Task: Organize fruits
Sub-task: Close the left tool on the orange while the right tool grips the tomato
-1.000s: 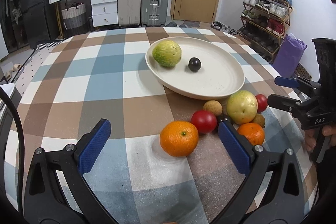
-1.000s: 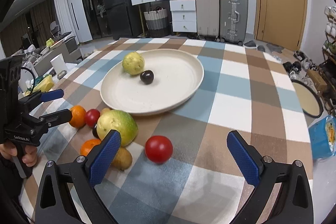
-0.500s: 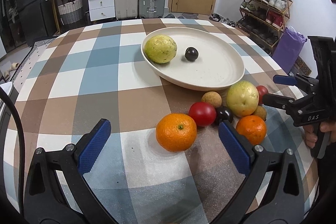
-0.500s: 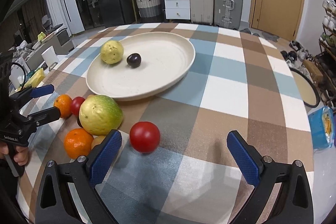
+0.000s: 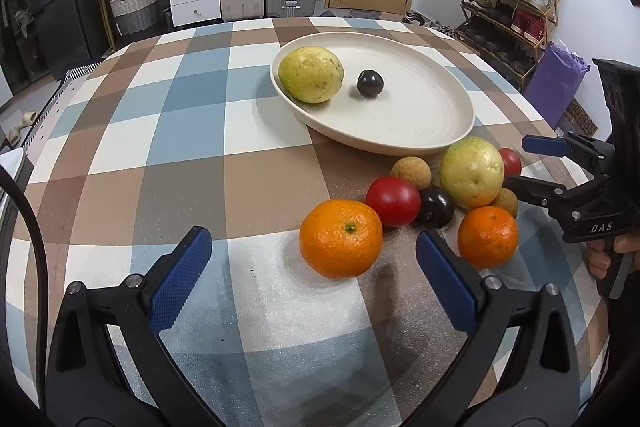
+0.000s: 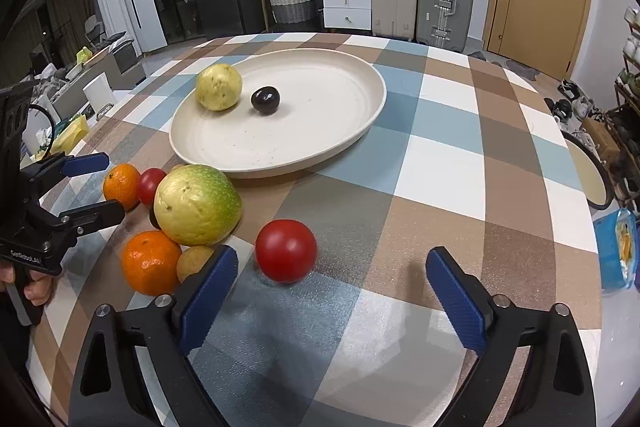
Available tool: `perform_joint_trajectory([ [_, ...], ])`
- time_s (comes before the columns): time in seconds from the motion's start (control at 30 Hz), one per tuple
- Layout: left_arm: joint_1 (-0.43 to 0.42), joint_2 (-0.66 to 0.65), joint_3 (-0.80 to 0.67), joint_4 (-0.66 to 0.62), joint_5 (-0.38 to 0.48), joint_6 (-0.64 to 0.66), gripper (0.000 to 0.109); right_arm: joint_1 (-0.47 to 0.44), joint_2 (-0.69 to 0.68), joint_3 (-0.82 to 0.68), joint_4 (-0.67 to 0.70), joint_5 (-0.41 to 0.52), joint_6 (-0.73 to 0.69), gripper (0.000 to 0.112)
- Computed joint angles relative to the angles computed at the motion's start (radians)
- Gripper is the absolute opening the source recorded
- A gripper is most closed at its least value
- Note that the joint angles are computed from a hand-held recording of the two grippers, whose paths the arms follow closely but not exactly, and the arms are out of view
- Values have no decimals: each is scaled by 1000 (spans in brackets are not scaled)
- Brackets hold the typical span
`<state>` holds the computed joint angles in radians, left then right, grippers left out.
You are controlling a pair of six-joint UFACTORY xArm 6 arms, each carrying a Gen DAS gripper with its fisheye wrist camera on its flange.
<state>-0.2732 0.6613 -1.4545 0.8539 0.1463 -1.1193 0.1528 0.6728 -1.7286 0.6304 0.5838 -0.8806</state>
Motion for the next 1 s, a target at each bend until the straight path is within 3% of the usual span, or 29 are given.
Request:
perform_joint_trajectory([
  [0.23,2,10,-2,-90,1,70,101,2,-6,3,24,42,-46,72],
  [0.53,0,19,-3,-168,-9,148,89,12,-17,18,41,43,-84,51],
  [0.7,-1,21,1,-194,-26,181,75,18,-27,32,44,37,-104,41],
  [0.87,1,17,16,-226,-59,209,62,16,-27,32,50,43,-110,39],
  [1.0,-6,14,40,-351,-104,331,45,16,-29,34,53,41,-112,39],
])
